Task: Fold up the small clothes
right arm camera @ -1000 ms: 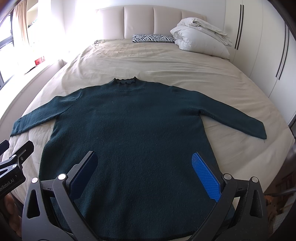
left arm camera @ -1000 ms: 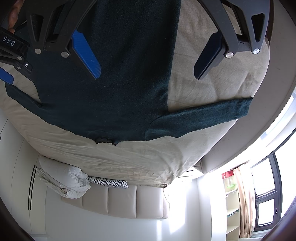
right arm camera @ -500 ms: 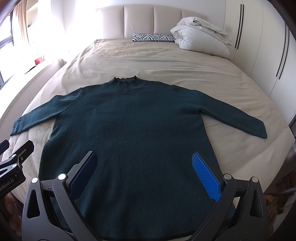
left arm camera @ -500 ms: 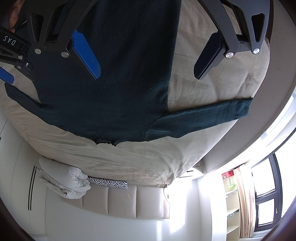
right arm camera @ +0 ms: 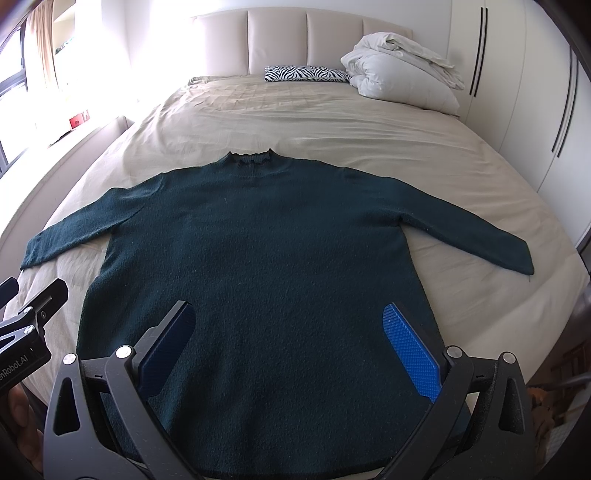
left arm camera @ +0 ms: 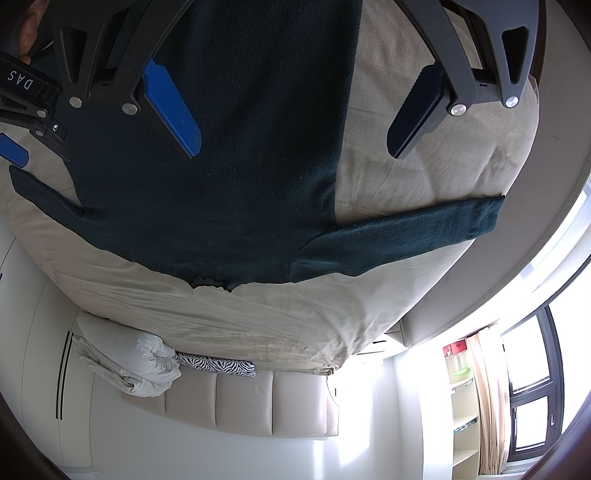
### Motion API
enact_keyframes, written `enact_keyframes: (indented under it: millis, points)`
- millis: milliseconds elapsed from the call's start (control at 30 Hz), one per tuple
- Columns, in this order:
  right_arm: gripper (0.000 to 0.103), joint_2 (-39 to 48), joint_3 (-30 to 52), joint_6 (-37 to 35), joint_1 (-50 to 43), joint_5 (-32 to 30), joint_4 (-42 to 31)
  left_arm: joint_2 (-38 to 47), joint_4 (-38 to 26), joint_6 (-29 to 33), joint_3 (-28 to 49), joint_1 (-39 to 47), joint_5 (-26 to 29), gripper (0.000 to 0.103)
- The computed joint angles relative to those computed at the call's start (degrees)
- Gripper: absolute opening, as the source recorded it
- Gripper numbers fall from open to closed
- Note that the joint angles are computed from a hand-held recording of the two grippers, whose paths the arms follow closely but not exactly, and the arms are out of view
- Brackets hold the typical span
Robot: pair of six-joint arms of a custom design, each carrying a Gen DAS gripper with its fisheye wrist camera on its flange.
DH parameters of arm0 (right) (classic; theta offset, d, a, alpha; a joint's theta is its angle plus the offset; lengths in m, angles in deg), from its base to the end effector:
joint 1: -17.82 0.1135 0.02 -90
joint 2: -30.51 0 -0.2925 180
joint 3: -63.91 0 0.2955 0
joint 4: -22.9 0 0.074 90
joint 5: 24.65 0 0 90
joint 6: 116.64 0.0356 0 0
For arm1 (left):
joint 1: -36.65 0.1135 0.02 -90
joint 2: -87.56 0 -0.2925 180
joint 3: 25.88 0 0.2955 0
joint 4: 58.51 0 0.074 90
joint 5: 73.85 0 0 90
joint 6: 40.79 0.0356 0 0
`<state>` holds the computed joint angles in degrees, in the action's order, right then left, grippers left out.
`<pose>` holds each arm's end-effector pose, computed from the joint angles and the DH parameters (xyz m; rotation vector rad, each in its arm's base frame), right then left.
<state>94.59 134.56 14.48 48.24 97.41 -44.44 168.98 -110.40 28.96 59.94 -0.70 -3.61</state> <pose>0.2136 0.1035 0.3195 0.4037 2.3783 -0.1941 0.2805 -0.1989 0.3461 0.1906 2.3311 -0.0811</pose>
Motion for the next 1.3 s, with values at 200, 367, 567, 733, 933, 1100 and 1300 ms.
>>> enact_keyframes:
  millis: [200, 367, 567, 733, 933, 1100, 1300]
  points:
    - [0.103, -0.2, -1.0, 0.7, 0.7, 0.3, 0.3, 0.0, 0.1, 0.1, -0.1, 0.0, 0.0, 0.103]
    - [0.103, -0.1, -0.6, 0.5, 0.4, 0.2, 0.2, 0.0, 0.0, 0.0, -0.1, 0.1, 0.1, 0.103]
    - [0.103, -0.1, -1.0, 0.7, 0.6, 0.2, 0.4, 0.0, -0.1, 0.0, 0.1, 0.0, 0.0, 0.103]
    - [0.103, -0.2, -1.7, 1.2, 1.0, 0.2, 0.6, 0.0, 0.1, 0.1, -0.2, 0.2, 0.2, 0.103]
    - [0.103, -0.9, -3.6, 1.3, 0.5, -0.7, 1.8, -0.4, 1.0, 0.3, -1.7, 0.3, 0.3, 0.103]
    - [0.103, -1.8, -5.1, -1.2, -4.1, -4.1, 3.8, 0.5, 2.3, 0.7, -3.3, 0.1, 0.9, 0.103]
    - [0.103, -7.3, -10.3, -7.3, -17.4, -11.0, 8.3, 4.5, 2.0, 1.6, -1.3, -0.7, 1.0, 0.103]
